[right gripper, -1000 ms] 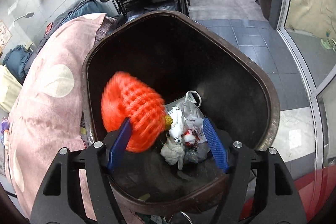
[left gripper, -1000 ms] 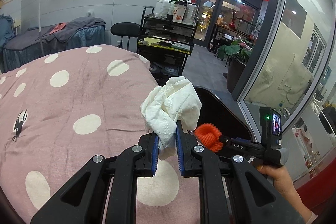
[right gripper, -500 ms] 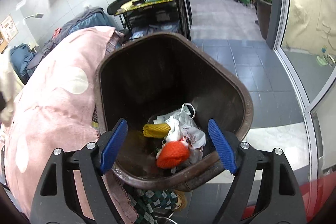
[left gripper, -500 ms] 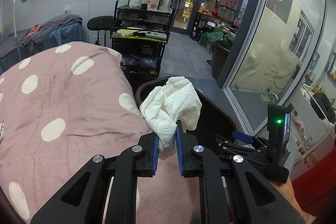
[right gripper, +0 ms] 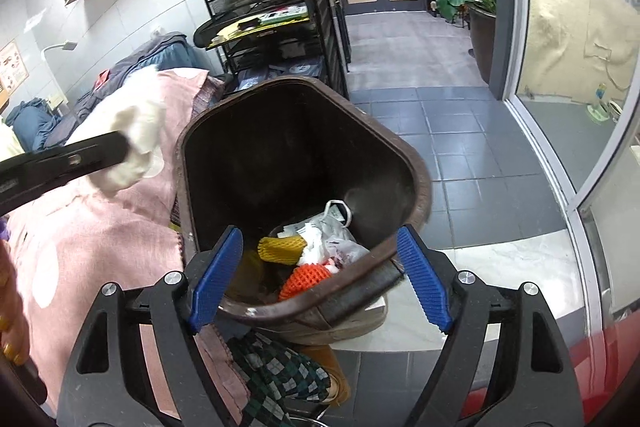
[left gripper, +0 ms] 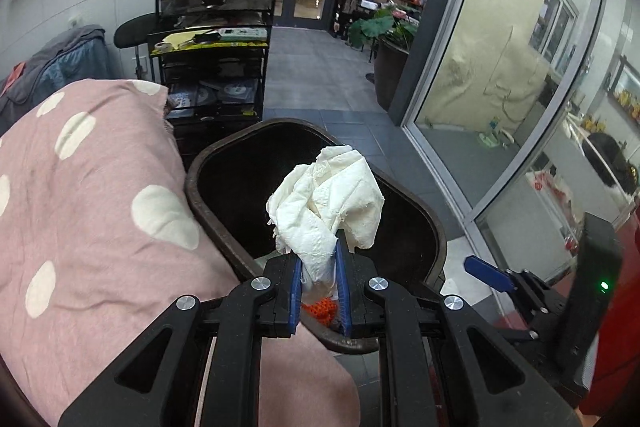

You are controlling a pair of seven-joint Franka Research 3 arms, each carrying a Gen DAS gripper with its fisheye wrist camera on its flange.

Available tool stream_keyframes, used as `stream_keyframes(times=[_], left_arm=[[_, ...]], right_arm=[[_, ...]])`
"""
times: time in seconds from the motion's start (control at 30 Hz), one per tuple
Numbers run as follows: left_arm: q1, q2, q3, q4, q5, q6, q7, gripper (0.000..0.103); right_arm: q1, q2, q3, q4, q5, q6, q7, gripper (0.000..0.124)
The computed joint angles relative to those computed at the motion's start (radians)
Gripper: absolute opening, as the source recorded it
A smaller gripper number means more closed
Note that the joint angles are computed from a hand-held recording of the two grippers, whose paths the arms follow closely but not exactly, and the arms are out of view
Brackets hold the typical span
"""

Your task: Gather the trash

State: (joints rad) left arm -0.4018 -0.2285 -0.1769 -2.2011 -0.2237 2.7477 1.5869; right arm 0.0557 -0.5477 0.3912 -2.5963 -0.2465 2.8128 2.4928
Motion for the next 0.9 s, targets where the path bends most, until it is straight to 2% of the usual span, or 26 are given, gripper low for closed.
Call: stream_keyframes(times=[0.07, 0.1, 0.17, 0.2, 0.23, 0.33, 0.47, 0.53, 0.63, 0.7, 0.77, 0.9], left_arm=[[0.002, 0.032, -0.009, 0.031, 0.017, -0.007, 0.0, 0.016], [0.005, 0.046, -0.015, 0.046, 0.028, -0.014, 0.0, 0.023], [0.023, 0.063, -0.036, 0.061, 0.079, -0.01, -0.034, 0.042], [0.029, 0.066, -0.044, 0.062, 0.103, 0.002, -0.05, 0.057], [0.031, 0.066, -0.049, 0.059, 0.117, 0.011, -0.058, 0.064], [0.04, 0.051, -0.061, 0.041, 0.182, 0.034, -0.088, 0.071], [0.082, -0.011, -0.088, -0.023, 0.331, 0.087, -0.215, 0.081], [0.096, -0.061, -0.086, -0.075, 0.376, 0.126, -0.271, 0.089], [0.13, -0.128, -0.091, -0.133, 0.444, 0.164, -0.36, 0.095], [0.156, -0.185, -0.094, -0.18, 0.48, 0.184, -0.417, 0.097], [0.212, -0.251, -0.119, -0.228, 0.533, 0.199, -0.495, 0.097], [0.247, -0.372, -0.108, -0.313, 0.579, 0.199, -0.576, 0.097]], right_arm=[[-0.001, -0.011, -0.002, -0.008, 0.003, -0.008, 0.007, 0.079], [0.001, -0.018, -0.004, -0.014, 0.004, -0.011, 0.008, 0.079], [-0.001, -0.027, -0.003, -0.019, 0.004, -0.017, 0.009, 0.079], [0.0, -0.032, -0.003, -0.021, 0.005, -0.02, 0.01, 0.079], [-0.002, -0.037, -0.002, -0.023, 0.004, -0.022, 0.011, 0.079], [-0.009, -0.049, 0.005, -0.026, -0.001, -0.025, 0.017, 0.079], [-0.038, -0.058, 0.029, -0.018, -0.028, -0.04, 0.033, 0.079], [-0.049, -0.06, 0.037, -0.013, -0.042, -0.041, 0.045, 0.079], [-0.072, -0.064, 0.061, -0.001, -0.073, -0.042, 0.071, 0.083], [-0.099, -0.073, 0.092, 0.007, -0.103, -0.029, 0.105, 0.091], [-0.114, -0.071, 0.114, 0.022, -0.129, -0.02, 0.12, 0.091], [-0.141, -0.064, 0.166, 0.059, -0.188, 0.011, 0.149, 0.096]])
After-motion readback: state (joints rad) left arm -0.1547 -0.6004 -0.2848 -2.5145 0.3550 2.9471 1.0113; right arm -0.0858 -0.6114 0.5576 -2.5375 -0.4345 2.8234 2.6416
